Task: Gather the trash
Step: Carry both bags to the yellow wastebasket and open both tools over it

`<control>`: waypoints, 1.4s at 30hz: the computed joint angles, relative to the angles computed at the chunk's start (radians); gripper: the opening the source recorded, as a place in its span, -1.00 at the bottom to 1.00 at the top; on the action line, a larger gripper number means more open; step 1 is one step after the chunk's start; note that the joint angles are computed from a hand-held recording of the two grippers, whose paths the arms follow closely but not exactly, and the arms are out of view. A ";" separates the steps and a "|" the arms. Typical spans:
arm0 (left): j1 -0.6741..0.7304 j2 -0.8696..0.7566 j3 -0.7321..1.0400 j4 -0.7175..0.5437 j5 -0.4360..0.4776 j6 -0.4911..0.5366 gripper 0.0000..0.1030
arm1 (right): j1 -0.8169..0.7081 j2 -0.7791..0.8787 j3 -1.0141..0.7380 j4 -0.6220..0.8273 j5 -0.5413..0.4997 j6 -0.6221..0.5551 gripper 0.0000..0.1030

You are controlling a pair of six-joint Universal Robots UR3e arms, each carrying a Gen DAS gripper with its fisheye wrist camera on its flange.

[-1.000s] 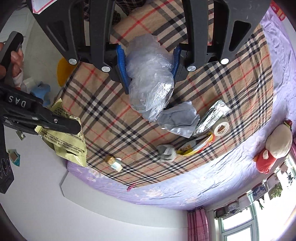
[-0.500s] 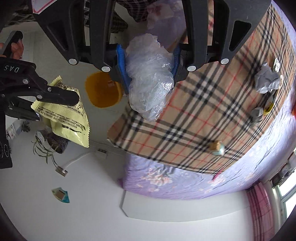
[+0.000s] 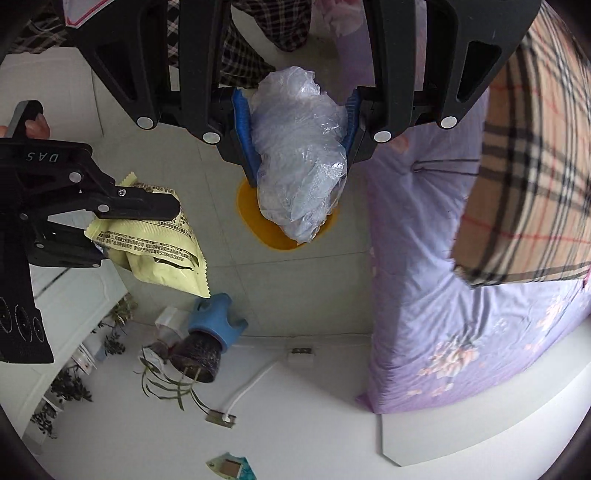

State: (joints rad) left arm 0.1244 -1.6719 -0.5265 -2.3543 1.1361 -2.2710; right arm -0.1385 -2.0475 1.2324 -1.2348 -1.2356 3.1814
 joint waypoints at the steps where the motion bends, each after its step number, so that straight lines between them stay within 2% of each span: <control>1: -0.037 0.005 -0.049 0.049 0.013 -0.014 -0.23 | -0.070 -0.035 0.040 0.030 0.028 -0.066 -0.26; 4: -0.139 0.002 -0.196 0.202 0.055 -0.053 -0.23 | -0.243 -0.110 0.149 0.110 0.079 -0.252 -0.26; 7: -0.222 -0.036 -0.291 0.321 0.101 -0.095 -0.23 | -0.356 -0.150 0.274 0.125 0.088 -0.396 -0.26; 11: -0.293 -0.108 -0.371 0.431 0.151 -0.155 -0.23 | -0.412 -0.161 0.455 0.035 0.072 -0.458 -0.26; 19: -0.391 -0.213 -0.489 0.581 0.242 -0.237 -0.23 | -0.417 -0.058 0.763 -0.262 0.041 -0.417 -0.26; 24: -0.433 -0.279 -0.518 0.639 0.276 -0.263 -0.21 | -0.394 0.060 0.869 -0.444 0.026 -0.376 -0.26; 30: -0.454 -0.325 -0.521 0.672 0.296 -0.291 -0.18 | -0.389 0.166 0.901 -0.549 0.012 -0.376 -0.22; 32: -0.460 -0.329 -0.525 0.683 0.300 -0.301 -0.01 | -0.375 0.187 0.906 -0.582 0.003 -0.364 -0.14; 34: -0.463 -0.330 -0.530 0.694 0.303 -0.304 0.04 | -0.375 0.196 0.910 -0.601 0.000 -0.358 0.02; 35: -0.465 -0.332 -0.528 0.694 0.304 -0.308 0.17 | -0.376 0.196 0.911 -0.604 -0.002 -0.354 0.08; 37: -0.467 -0.330 -0.537 0.714 0.308 -0.318 0.28 | -0.383 0.187 0.920 -0.611 -0.007 -0.352 0.11; 42: -0.460 -0.339 -0.523 0.702 0.304 -0.325 0.27 | -0.412 0.155 0.925 -0.582 -0.001 -0.376 0.11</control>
State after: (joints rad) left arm -0.3354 -2.0108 -1.0495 -1.6522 1.4400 -2.5959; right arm -0.5508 -1.8926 2.1572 -1.8167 -1.2369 2.8057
